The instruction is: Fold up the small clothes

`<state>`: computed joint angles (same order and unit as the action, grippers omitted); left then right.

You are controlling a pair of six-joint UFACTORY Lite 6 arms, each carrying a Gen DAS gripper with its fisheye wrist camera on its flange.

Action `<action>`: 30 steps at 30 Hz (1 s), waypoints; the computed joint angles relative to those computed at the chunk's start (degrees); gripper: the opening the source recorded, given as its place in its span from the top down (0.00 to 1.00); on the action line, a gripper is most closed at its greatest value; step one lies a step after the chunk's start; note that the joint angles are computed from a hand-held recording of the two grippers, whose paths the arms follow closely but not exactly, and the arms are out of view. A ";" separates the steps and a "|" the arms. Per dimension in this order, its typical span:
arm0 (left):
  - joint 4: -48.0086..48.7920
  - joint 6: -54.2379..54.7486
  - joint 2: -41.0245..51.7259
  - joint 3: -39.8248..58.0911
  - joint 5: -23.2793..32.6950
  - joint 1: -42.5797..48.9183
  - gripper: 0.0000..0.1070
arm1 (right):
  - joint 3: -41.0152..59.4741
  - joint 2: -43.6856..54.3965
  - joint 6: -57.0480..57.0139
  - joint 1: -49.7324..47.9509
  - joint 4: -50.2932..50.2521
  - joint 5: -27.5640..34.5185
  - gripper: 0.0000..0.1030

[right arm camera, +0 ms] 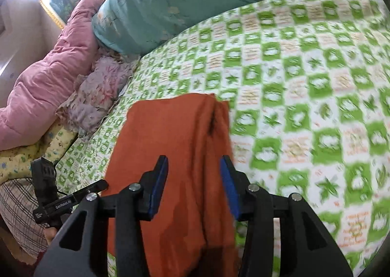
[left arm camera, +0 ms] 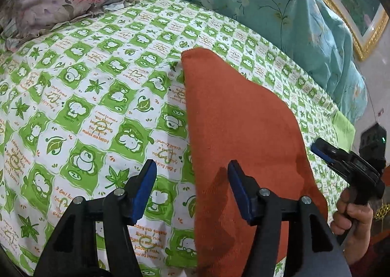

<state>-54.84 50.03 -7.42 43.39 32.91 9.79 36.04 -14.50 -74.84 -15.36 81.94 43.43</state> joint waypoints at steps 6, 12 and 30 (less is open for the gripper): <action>7.35 -6.59 -0.28 -0.83 -5.62 -7.09 0.44 | 2.65 6.33 1.06 6.99 0.41 -8.20 0.86; 12.65 -12.23 1.78 2.72 -4.84 -11.86 0.44 | 7.69 0.13 4.59 1.06 -7.96 -3.79 0.93; 3.04 2.52 7.89 2.63 3.38 -4.92 0.38 | 5.78 7.14 4.46 1.55 -7.92 -5.02 0.90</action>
